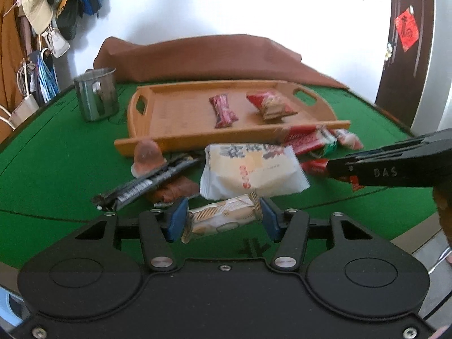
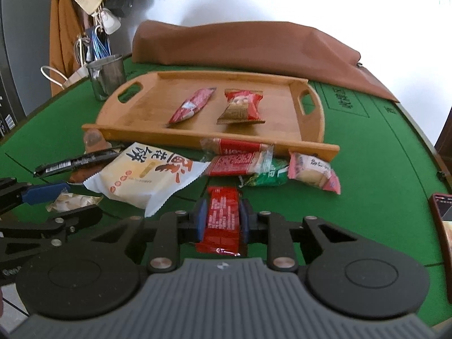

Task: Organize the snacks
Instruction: 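Grasp the white wafer bar with the left tool while the right tool grasps the red rectangular bar, then lift both held bars and carry them toward the wooden tray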

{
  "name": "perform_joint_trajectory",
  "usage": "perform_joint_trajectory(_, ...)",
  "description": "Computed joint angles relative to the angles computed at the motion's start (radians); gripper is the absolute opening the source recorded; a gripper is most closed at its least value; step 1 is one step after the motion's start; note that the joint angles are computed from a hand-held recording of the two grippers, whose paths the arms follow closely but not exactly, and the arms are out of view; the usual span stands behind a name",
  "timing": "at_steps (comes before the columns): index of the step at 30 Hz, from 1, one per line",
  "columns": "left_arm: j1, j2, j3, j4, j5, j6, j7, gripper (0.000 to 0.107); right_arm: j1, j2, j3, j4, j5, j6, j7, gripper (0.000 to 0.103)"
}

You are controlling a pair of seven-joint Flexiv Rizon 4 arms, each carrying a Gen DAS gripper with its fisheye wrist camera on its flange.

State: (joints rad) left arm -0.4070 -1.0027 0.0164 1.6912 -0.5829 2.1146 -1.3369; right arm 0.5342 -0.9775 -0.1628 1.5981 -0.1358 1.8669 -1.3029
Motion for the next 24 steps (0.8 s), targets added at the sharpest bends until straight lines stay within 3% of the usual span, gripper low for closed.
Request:
perform_joint_trajectory(11,0.019,0.016,-0.010,-0.004,0.025,0.024,0.006,0.053,-0.046,0.018,0.043,0.026,-0.050,-0.045,-0.023,0.033)
perform_joint_trajectory(12,0.020,0.015,-0.010,-0.007,0.022,0.020,0.007,0.053,-0.044,0.019,0.039,0.034,-0.053,-0.049,-0.026,0.045)
perform_joint_trajectory(13,0.020,0.014,-0.010,-0.009,0.020,0.015,0.008,0.053,-0.040,0.022,0.031,0.044,-0.054,-0.046,-0.030,0.049)
perform_joint_trajectory(16,0.024,0.010,-0.010,-0.015,0.018,0.002,0.008,0.053,-0.023,0.032,0.003,0.070,-0.052,-0.049,-0.040,0.055)
perform_joint_trajectory(19,0.021,0.004,-0.003,-0.025,0.012,-0.003,0.007,0.053,0.042,0.028,-0.086,0.081,-0.006,-0.059,-0.018,0.060)
perform_joint_trajectory(22,0.019,-0.001,0.002,-0.032,0.008,-0.003,0.007,0.053,0.194,-0.022,-0.293,0.074,0.093,-0.096,0.070,0.062)
perform_joint_trajectory(24,0.019,-0.004,0.004,-0.037,0.004,-0.004,0.008,0.053,0.250,-0.054,-0.377,0.073,0.125,-0.106,0.123,0.065)
